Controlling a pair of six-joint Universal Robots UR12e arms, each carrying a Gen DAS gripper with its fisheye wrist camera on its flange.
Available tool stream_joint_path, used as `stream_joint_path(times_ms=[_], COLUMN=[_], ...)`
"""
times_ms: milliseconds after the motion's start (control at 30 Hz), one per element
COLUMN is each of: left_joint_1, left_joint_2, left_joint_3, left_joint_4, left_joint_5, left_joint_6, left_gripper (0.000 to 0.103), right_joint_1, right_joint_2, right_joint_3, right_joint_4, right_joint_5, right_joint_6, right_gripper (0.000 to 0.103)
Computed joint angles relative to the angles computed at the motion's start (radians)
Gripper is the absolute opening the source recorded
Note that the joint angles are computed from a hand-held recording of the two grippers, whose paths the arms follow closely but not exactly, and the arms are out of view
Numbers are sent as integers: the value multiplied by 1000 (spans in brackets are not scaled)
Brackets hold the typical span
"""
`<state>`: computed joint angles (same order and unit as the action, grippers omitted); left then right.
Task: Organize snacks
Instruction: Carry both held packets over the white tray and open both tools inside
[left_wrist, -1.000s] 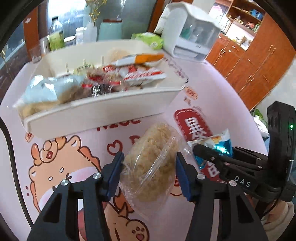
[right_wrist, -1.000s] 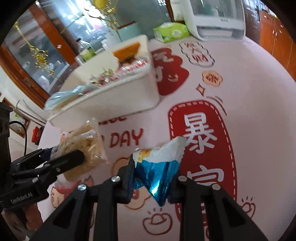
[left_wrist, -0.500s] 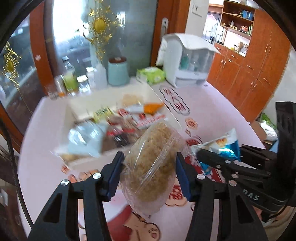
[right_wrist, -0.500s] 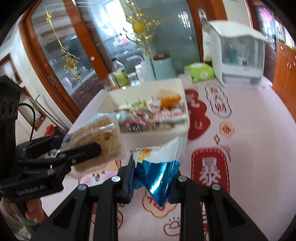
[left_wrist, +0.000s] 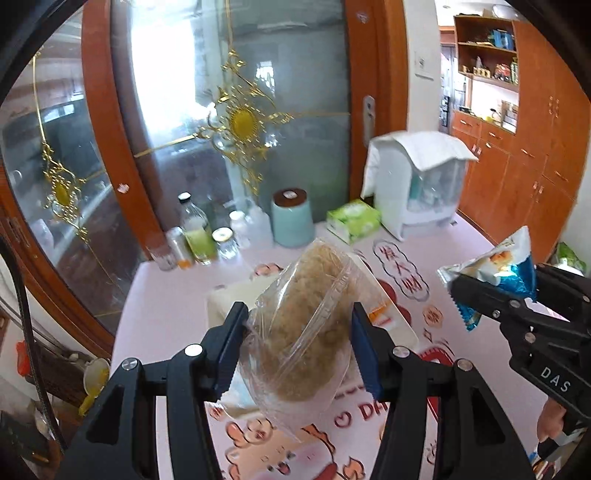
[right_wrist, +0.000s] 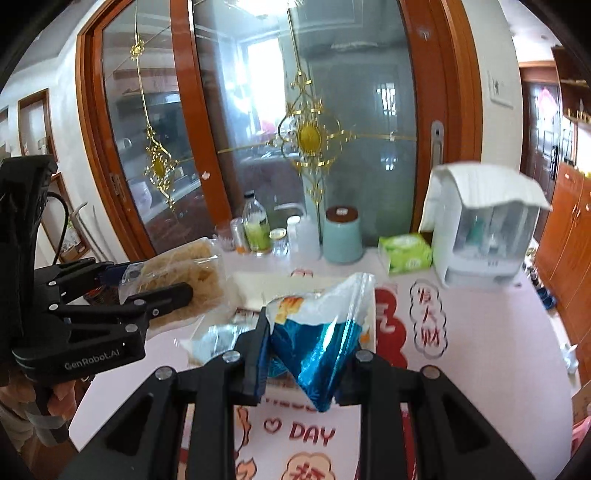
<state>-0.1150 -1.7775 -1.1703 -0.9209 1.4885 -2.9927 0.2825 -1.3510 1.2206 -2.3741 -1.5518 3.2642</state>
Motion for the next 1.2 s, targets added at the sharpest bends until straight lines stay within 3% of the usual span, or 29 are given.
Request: stream_joint_path(times_ms=[233,733,833,900,1067,1200], left_joint_1=[12,13,18,18,17,21], left_joint_2=[-61,-157,-171,-173,-175,-171], left_joint_3=[93,172,185,182,173,167], left_joint_4=[-32,-138,-161,-156,-163,-189], left_joint_5=[19,54,47,54,80,76], left_joint_6=[-31,-49,-65,-66,-59,-65], left_gripper=[54,55,70,89,94,94], right_joint_1=[12,14,16,16,21,25], right_joint_2=[79,225,248,257,265,265], right_joint_3=[-123,-326,-356,-369,-372,-366], right_joint_4=[30,173,210,236,261,274], right_joint_5=[-40,-101,-114,-116,-126,-134], right_joint_6=[-22,7,4,9,14,15], right_gripper=[26,28,29,33,56,61])
